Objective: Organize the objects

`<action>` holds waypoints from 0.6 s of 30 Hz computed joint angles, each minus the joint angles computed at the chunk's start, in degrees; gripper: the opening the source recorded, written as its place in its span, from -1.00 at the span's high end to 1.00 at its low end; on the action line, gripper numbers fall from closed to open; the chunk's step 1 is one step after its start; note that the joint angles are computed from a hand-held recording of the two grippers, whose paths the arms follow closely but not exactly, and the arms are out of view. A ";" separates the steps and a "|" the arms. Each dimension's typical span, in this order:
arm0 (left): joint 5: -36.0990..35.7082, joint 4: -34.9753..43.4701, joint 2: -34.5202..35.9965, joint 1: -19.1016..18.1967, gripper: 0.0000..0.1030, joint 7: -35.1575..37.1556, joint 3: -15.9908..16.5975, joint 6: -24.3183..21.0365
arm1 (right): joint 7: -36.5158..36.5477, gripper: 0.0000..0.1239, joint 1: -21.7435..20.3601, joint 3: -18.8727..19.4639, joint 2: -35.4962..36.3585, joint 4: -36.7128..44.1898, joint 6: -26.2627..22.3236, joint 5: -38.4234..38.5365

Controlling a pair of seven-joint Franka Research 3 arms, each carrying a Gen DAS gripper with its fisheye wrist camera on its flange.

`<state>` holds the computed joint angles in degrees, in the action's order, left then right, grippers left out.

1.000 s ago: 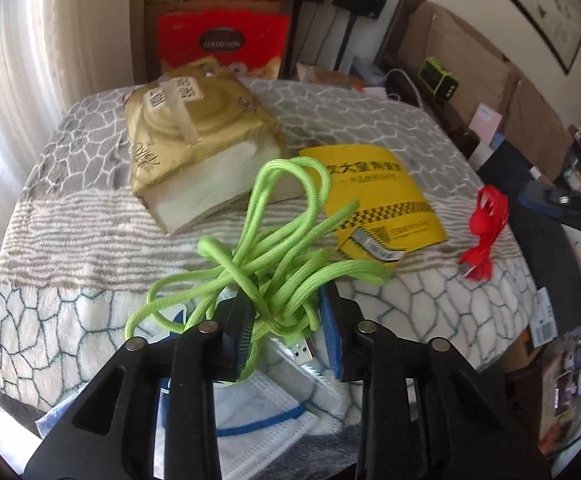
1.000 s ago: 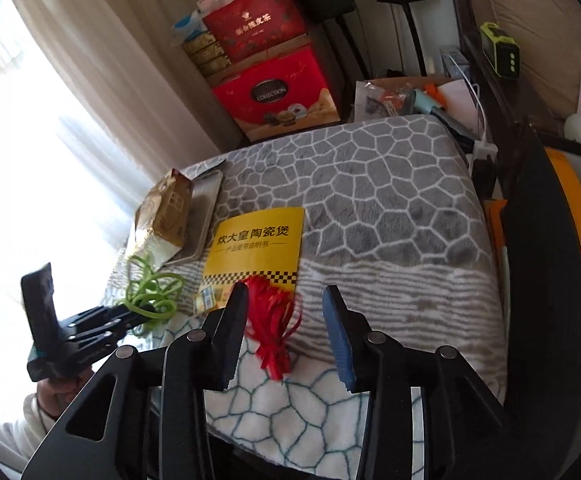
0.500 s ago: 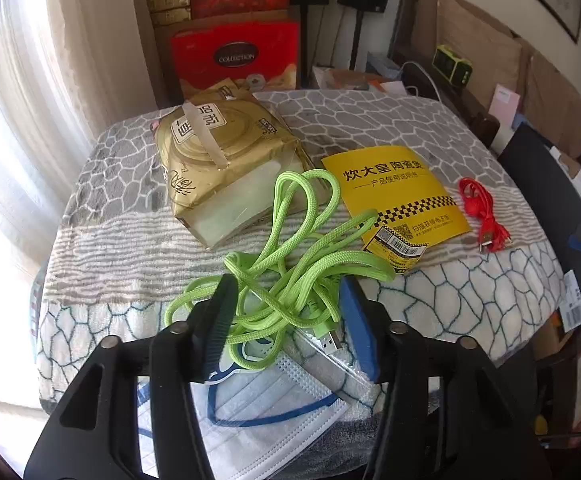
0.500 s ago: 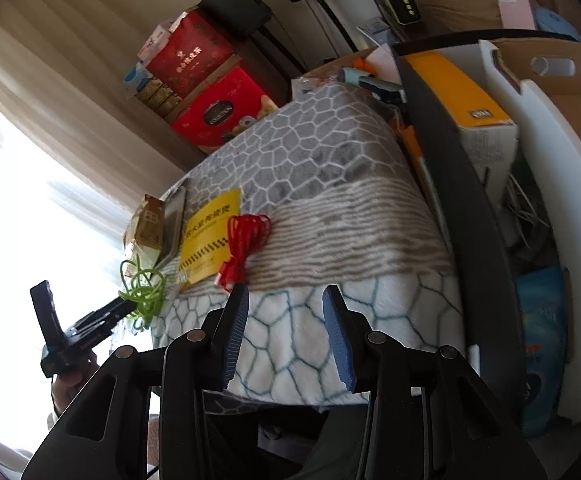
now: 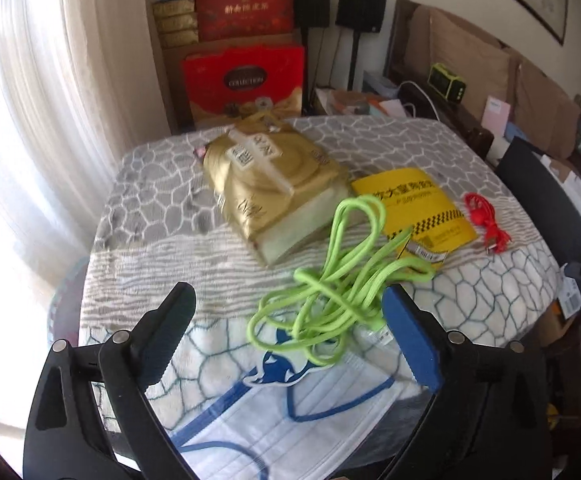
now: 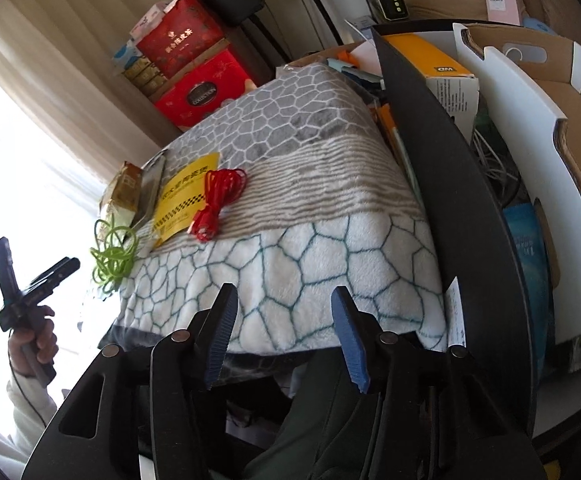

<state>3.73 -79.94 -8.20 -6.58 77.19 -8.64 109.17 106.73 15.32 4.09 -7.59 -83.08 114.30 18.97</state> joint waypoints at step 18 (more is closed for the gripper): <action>2.32 12.31 11.52 -3.44 -0.82 17.09 -2.91 -9.26 | -1.18 -0.05 1.13 0.52 0.55 1.80 0.34 1.69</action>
